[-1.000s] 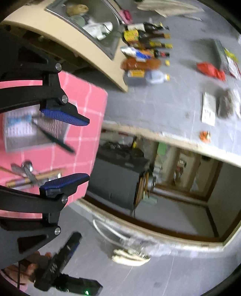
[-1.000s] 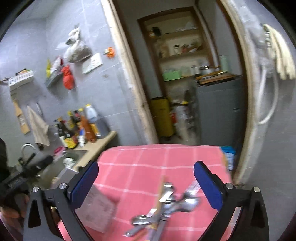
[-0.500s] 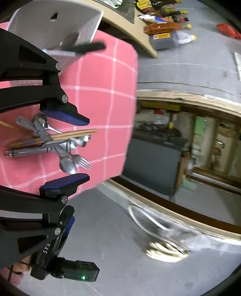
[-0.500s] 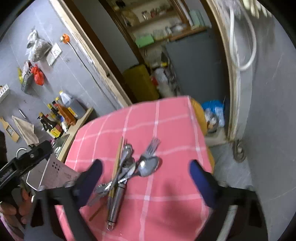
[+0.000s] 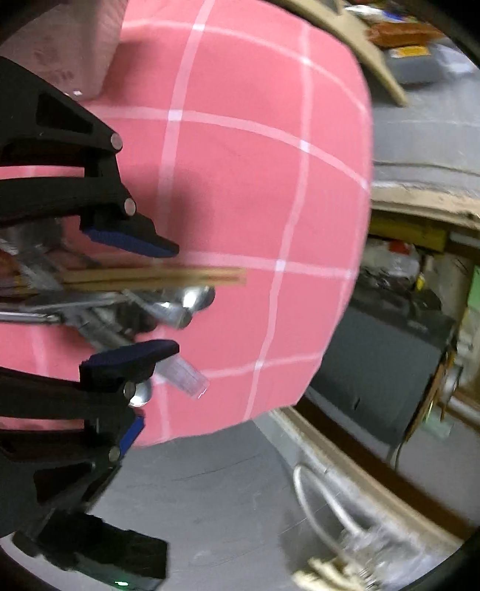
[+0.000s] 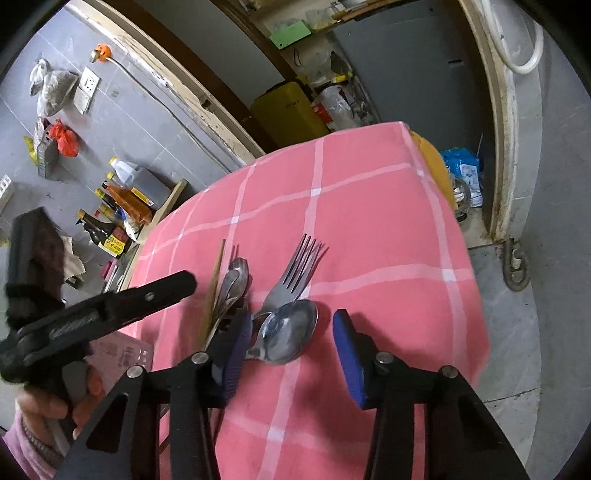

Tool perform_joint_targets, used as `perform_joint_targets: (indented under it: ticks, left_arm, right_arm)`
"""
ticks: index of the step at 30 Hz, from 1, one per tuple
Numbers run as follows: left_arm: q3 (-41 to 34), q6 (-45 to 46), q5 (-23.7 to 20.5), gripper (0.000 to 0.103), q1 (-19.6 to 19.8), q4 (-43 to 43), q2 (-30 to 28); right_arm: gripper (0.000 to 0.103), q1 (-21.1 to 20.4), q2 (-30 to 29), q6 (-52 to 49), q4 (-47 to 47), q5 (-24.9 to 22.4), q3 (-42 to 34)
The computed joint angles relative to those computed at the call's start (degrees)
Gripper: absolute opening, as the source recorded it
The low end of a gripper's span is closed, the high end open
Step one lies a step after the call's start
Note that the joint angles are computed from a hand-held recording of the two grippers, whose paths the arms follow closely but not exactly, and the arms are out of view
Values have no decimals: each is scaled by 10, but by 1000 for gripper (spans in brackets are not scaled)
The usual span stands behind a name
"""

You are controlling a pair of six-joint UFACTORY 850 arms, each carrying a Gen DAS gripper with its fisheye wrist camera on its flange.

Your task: Organize utensils

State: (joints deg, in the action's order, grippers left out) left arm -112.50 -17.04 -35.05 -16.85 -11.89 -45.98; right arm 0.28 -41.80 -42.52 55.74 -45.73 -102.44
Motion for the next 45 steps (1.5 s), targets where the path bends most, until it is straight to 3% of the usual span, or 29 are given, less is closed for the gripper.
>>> perform_joint_targets:
  ticks: [3, 10, 13, 14, 16, 19, 25, 30, 32, 37, 42, 45]
  left_arm:
    - [-26, 16, -24, 29, 15, -44, -24]
    - [-66, 36, -65, 29, 33, -99, -57]
    - [-83, 42, -79, 16, 37, -107, -65]
    - [-88, 45, -85, 9, 39, -111, -68]
    - [-84, 50, -90, 5, 41, -117, -65]
    - [-92, 56, -98, 4, 44, -113, -68]
    - [-15, 46, -34, 4, 39, -95, -9]
    - [75, 86, 55, 4, 33, -105, 68]
    - [90, 105, 69, 4, 30, -112, 83]
    - [38, 97, 10, 3, 36, -133, 46]
    - [-38, 62, -69, 3, 43, -114, -16]
    - [-63, 80, -93, 3, 48, -136, -36]
  right_arm:
    - [33, 0, -11, 2, -4, -7, -13]
    - [33, 1, -31, 11, -8, -28, -33]
    - [32, 1, -34, 8, 2, -29, -32]
    - [30, 1, -34, 9, 4, -29, -32]
    - [10, 1, -35, 16, 4, -28, -32]
    - [8, 0, -34, 23, 13, -29, -27]
    - [5, -2, -10, 23, 42, 0, 3]
    - [4, 2, 43, -14, 68, 61, 50]
    - [3, 7, 67, -44, 76, 86, 66]
    - [3, 20, 84, -55, 49, 112, 72]
    - [3, 24, 64, -23, 10, 104, 57]
    - [3, 20, 47, -8, -1, 91, 44]
